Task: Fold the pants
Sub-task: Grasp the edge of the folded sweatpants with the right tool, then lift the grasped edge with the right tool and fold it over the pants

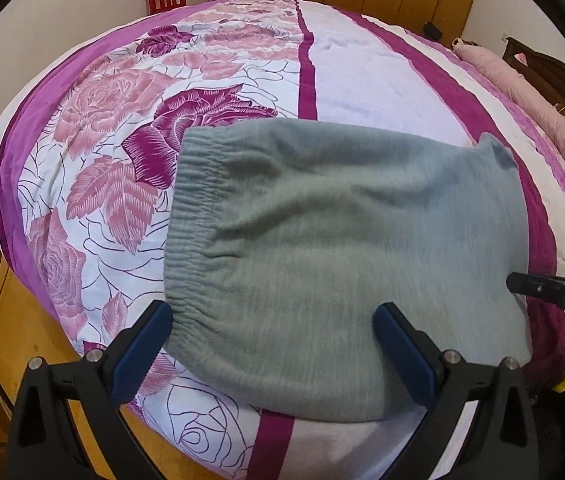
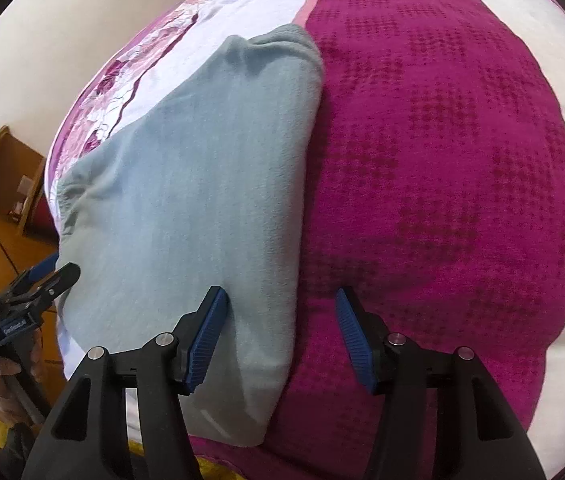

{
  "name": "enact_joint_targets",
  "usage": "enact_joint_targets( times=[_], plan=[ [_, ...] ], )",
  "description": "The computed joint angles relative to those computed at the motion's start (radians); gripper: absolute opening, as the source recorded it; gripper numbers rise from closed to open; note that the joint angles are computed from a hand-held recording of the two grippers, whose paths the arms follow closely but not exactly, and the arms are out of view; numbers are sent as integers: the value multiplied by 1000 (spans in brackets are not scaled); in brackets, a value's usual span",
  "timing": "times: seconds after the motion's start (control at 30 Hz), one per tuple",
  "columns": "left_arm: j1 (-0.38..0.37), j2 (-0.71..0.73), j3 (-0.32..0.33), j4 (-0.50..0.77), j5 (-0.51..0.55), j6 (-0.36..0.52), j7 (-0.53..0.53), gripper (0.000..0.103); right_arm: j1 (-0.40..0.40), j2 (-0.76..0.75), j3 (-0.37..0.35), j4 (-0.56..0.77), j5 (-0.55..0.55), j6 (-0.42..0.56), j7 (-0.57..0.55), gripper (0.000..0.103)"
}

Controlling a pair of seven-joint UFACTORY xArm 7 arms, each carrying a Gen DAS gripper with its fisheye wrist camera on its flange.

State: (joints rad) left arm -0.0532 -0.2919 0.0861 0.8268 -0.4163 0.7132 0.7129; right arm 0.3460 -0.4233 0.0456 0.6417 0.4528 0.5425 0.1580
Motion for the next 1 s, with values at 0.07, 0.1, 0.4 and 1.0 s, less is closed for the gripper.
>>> enact_joint_targets(
  times=[0.07,0.1,0.4,1.0],
  plan=[
    [2,2,-4,4,9,0,-5,103,19,3,-12,-2,26,-11,-28,57],
    [2,2,-5,3,12,-3,-5,103,32,3,-21,-3,48,-18,-50,53],
    [-6,-30,-9,-21,35,-48,0,103,44,-24,-8,-4,56,-60,-107,19],
    [-51,-86,24,-34,-28,-46,55,103,112,-91,-42,60,46,-84,-198,13]
  ],
)
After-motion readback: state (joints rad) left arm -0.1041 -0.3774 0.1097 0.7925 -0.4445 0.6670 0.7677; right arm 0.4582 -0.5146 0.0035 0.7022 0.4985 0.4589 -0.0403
